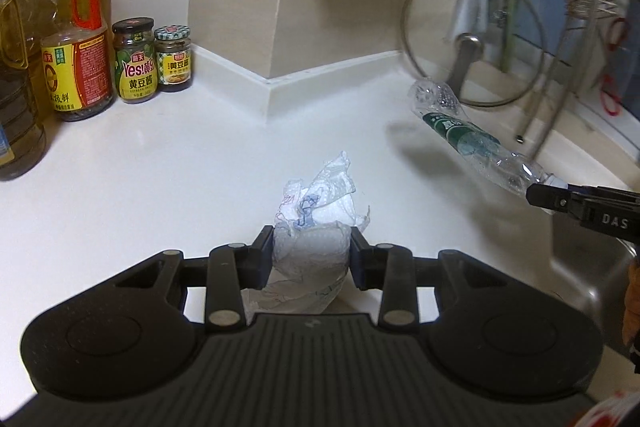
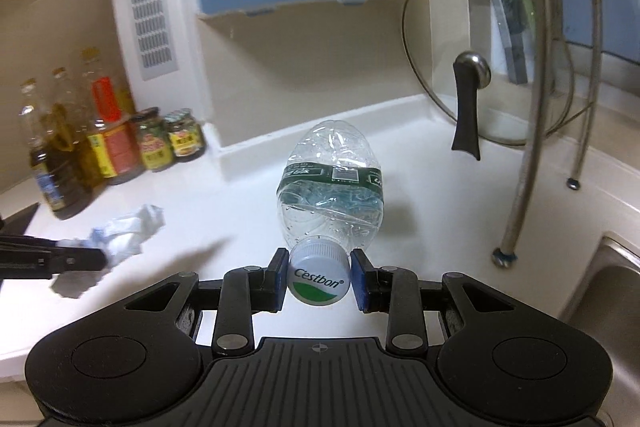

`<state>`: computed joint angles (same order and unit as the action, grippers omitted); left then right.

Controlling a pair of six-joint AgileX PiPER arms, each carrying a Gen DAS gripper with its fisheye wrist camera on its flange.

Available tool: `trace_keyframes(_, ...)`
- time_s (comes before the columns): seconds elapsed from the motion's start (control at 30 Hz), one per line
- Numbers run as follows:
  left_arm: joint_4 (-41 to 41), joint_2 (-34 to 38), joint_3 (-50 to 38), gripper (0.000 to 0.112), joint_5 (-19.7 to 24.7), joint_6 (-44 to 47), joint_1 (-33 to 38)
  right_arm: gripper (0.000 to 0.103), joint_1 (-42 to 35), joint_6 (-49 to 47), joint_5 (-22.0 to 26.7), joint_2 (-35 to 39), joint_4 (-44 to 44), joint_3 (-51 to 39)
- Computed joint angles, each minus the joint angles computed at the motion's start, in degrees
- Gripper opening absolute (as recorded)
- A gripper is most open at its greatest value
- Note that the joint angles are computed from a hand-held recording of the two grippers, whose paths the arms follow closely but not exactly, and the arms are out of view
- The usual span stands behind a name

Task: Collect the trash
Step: 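Carry the water bottle and tissue over the wastebasket with both tools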

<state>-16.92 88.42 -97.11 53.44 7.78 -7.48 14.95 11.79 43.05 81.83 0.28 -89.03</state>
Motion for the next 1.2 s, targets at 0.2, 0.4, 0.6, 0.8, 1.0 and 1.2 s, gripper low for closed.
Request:
trace_keyframes(0.2,-10.5,-11.5,12.6,0.034,1.8,11.3,8.2,0.033,15.5,16.6,7.6,-10.5,-13.0,4.1)
trace_keyframes(0.4,-16.7,-19.4,20.0,0.034,8.7,19.2,18.5,0.033,34.7,30.0,17.3,-14.1,-23.5,4.6)
trace_keyframes(0.6,-16.6,-25.2,24.6,0.034,12.2,19.7,23.5,0.033,41.3,27.4,19.9,-13.2,-20.1,4.1)
trace_keyframes(0.8,-11.0,-29.6,29.9,0.034,12.1,13.4,20.2,0.033,38.2,17.6,21.0,-12.7,-11.8,6.1)
trace_keyframes(1.0,-2.9,-31.6,37.9,0.034,7.3,3.9,12.5,0.033,34.4,11.1,17.0,-11.1,-7.2,13.2)
trace_keyframes(1.2,2.2,-31.1,42.8,0.034,4.1,-2.1,8.0,0.033,33.4,9.6,12.0,-8.1,-6.1,20.3)
